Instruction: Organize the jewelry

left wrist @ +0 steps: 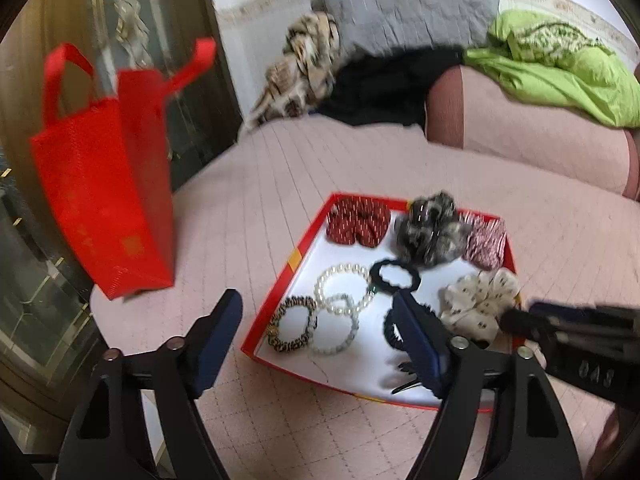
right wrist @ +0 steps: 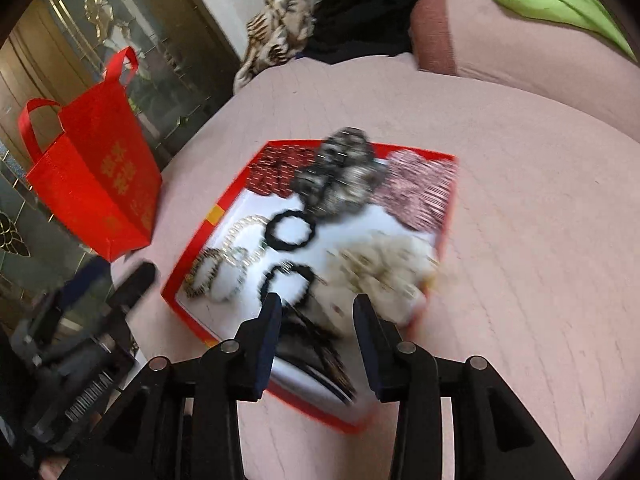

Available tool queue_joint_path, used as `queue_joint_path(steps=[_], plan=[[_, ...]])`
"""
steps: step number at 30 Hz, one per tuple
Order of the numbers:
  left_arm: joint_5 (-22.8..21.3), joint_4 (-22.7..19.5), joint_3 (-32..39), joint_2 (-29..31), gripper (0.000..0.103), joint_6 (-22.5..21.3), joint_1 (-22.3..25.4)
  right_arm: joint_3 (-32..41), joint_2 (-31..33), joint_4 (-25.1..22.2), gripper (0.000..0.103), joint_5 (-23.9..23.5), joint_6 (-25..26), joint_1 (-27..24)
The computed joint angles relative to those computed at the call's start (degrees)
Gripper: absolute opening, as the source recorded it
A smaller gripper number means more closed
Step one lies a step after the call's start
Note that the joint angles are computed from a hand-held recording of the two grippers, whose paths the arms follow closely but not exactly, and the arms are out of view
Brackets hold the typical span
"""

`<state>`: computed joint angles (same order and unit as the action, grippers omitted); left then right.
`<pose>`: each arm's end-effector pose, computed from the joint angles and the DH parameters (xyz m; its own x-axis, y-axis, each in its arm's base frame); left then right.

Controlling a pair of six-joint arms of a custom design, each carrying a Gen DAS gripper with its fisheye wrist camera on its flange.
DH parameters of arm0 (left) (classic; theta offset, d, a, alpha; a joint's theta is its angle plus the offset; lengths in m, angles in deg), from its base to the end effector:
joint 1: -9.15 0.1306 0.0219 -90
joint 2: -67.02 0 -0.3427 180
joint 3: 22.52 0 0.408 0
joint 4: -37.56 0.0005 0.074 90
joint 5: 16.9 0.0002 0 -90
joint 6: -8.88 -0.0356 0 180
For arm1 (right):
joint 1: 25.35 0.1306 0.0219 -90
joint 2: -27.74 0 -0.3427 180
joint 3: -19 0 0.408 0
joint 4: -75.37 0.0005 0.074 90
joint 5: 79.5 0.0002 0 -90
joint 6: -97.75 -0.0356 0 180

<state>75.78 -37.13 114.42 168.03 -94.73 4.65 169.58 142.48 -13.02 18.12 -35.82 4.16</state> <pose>0.5013 -0.0416 0.6377 -0.5796 0.2814 -0.7648 0.2584 0.9535 0.1550 0.4920 0.2725 0.5939 -0.7887 0.3386 -0.5131 0.1733 0.9233 0.3428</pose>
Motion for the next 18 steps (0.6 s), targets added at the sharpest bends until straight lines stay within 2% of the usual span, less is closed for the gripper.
queue_joint_path(steps=[2,5,8,10,13,18], plan=[[-0.9,2.9,-2.7,-2.5,0.088,1.0,-0.5,-4.9,-3.8,0.0,0.041,2.0,-1.3,0.5],[-1.2,6.8,-6.3,-6.2,0.094,3.2,-1.3,-10.8,-8.8,-1.0,0.042,4.9,-2.9,1.1],[-1.5,9.4,-8.7,-9.4,0.098,5.1,-2.2,-16.3,-14.2,-2.4,0.049,8.3,-3.8,2.0],[-2.3,11.0,-10.3,-11.2,0.100,5.2,-3.2,-17.5,-15.4,-2.7,0.052,9.2,-4.1,2.4],[-3.8,12.6,-11.9,-13.5,0.101,4.2,-5.1,-20.4,-18.5,-3.7,0.053,11.4,-5.1,3.5],[-2.4,11.9,-12.4,-16.0,0.103,6.5,-7.0,-23.0,-21.8,-5.6,0.057,14.7,-8.0,4.9]])
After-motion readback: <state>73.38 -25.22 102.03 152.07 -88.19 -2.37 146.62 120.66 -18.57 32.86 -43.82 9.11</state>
